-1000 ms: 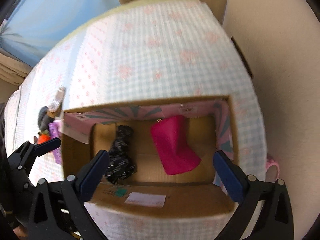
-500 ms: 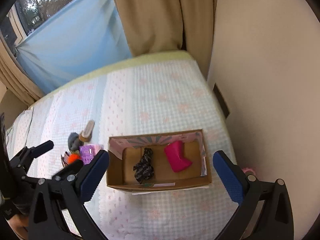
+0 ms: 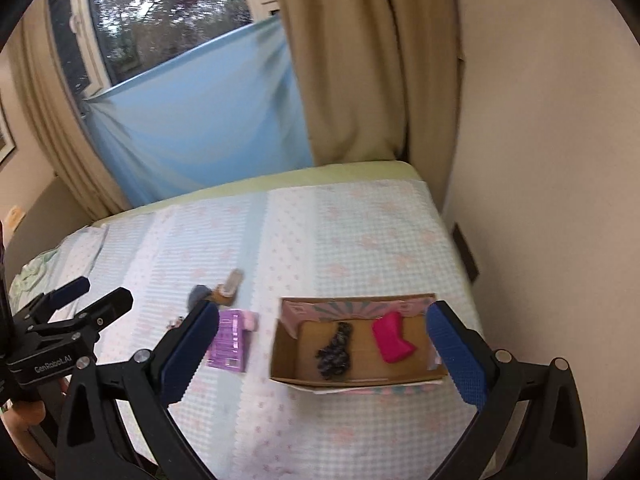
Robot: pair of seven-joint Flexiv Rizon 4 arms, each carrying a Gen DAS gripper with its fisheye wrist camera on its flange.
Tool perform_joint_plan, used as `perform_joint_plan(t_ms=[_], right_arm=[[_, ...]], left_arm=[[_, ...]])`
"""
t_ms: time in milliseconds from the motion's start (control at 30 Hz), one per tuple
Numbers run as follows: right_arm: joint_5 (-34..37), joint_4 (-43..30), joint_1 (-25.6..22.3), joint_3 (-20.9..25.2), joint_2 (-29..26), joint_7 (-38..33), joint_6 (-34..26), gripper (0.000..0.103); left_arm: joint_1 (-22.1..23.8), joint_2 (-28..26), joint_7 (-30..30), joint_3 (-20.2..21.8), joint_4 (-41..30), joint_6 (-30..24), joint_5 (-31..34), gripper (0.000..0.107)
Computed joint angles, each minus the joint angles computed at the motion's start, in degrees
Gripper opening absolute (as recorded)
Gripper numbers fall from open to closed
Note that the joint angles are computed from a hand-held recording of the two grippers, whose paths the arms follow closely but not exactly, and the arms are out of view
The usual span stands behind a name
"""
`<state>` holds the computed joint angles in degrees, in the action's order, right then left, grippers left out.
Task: Organize soft objects
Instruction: 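Grasp the pink face mask with the left gripper while the right gripper grasps the orange pompom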
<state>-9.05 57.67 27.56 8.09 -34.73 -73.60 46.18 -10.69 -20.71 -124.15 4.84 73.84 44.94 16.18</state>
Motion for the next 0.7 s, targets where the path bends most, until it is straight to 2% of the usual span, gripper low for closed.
perform_joint_plan(t_ms=[167, 367, 533, 700], right_arm=[[0.3, -1.8, 1.7, 1.4, -2.2, -2.7, 1.6, 0.103], [2.0, -9.4, 5.5, 2.2, -8.2, -4.3, -1.6, 0.103], [1.1, -14.7, 9.8, 0.3, -13.8, -0.9, -3.3, 0.103], [-0.9, -20.6, 14.1, -1.8, -21.0, 3.6, -5.6, 0.103]], left_arm=[[0.4, 5.0, -6.1, 2.2, 6.7, -0.1, 3.3, 0.103], [5.5, 9.5, -9.7, 2.7, 16.0, 3.2, 2.9, 0.103], [11.5, 9.2, -4.7, 2.6, 21.7, 8.1, -2.2, 0.103], [17.6, 5.0, 5.6, 2.5, 26.5, 15.2, -11.3, 0.103]])
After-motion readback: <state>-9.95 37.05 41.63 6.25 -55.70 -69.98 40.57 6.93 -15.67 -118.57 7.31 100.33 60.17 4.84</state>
